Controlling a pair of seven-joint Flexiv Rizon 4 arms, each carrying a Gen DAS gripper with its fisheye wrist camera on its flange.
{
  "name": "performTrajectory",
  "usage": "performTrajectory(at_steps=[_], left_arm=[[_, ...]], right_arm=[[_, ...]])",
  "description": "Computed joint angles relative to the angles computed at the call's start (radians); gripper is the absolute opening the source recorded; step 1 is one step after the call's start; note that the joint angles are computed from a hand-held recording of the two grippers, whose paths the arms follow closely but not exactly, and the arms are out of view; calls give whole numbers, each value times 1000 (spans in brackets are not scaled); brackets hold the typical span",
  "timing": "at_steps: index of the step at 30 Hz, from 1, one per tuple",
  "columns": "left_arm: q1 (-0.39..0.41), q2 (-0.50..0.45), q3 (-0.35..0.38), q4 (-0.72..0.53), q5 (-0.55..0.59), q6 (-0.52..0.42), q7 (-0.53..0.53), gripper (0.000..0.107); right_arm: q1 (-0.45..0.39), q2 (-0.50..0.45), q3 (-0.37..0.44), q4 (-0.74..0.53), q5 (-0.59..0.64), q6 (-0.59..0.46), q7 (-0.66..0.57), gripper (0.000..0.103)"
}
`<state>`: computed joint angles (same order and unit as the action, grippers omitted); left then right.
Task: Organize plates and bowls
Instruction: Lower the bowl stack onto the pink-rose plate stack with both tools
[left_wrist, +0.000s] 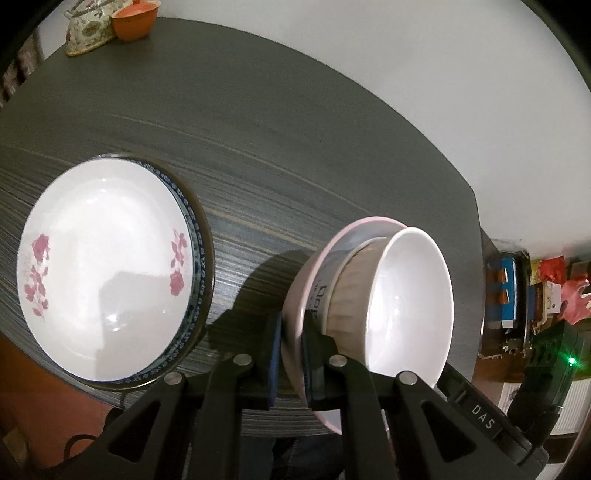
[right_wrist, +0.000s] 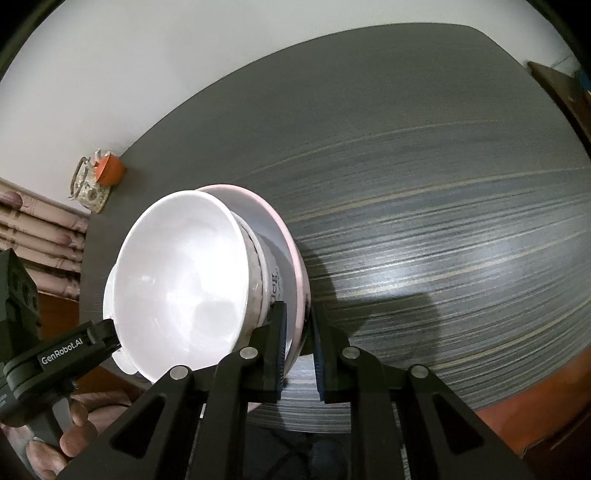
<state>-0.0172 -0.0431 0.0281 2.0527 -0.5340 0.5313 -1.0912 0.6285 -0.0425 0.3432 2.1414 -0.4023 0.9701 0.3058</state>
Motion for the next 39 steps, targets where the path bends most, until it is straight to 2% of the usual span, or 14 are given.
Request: performTrajectory(at_steps=[13, 34, 39], left_arm=[[44, 11, 26, -47, -14, -8, -2, 8], [178, -26, 83, -102, 3, -10, -14, 8], [190, -37, 84, -92, 5, 4, -27, 8]], right_arm=[[9, -23, -10, -97, -29, -56, -78, 15], [102, -239, -58, -414, 1, -114, -305, 15], [127, -288, -67, -478, 23, -135, -351, 15]])
